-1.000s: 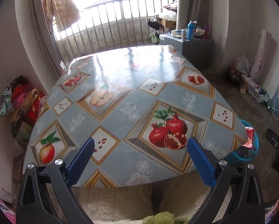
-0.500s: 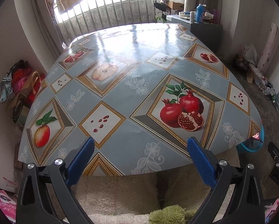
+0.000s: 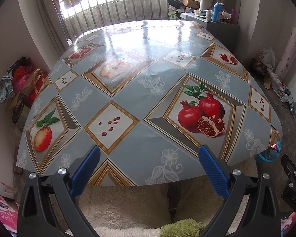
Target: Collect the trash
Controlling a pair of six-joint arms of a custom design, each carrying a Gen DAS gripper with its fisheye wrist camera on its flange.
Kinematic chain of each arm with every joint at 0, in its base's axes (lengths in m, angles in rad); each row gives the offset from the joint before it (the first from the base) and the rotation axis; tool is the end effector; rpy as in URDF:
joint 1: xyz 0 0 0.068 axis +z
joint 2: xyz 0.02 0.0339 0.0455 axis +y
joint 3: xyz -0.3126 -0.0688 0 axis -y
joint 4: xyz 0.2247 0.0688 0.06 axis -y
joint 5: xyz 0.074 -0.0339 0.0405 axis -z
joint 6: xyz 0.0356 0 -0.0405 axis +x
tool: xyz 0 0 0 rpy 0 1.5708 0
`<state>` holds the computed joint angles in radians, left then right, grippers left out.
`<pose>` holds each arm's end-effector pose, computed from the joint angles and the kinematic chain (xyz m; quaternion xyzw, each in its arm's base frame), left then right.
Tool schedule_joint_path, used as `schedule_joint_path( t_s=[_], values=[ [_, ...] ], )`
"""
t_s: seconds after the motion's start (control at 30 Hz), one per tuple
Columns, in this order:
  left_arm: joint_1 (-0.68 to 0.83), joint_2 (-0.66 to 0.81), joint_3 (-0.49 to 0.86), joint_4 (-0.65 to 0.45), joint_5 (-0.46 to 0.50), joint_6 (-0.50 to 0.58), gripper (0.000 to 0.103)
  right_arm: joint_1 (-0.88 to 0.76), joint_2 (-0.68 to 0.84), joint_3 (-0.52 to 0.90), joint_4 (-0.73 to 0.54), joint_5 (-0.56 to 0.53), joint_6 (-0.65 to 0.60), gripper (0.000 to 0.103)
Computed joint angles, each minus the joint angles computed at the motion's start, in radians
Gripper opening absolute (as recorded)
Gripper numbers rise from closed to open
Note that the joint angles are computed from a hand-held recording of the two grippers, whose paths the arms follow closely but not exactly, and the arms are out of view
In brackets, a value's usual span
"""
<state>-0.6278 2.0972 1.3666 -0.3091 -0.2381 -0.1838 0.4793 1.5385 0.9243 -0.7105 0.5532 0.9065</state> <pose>0.3606 -0.2513 0.1849 0.1806 0.9415 0.0024 0.2847 0.2336 0.1003 0.2443 0.2351 0.9259 -0.1331 0.2640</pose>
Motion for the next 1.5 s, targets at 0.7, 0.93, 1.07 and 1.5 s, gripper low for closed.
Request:
schedule_joint_path(
  t_s=[0.7,0.93,1.07,1.5],
  values=[
    [-0.005,-0.015,-0.003,0.009,-0.005,0.004,0.097,-0.005,-0.023,-0.007,-0.016,0.017,0.007,0.095],
    [-0.009,-0.016,-0.004,0.012,-0.003,0.01,0.097,-0.015,-0.034,-0.016,-0.007,0.015,-0.004,0.095],
    [-0.014,-0.025,-0.014,0.02,-0.005,0.012,0.097,-0.019,-0.037,-0.017,-0.007,0.018,-0.007,0.095],
    [-0.015,-0.026,-0.015,0.019,-0.004,0.013,0.097,-0.02,-0.041,-0.013,-0.012,0.022,-0.011,0.095]
  ],
)
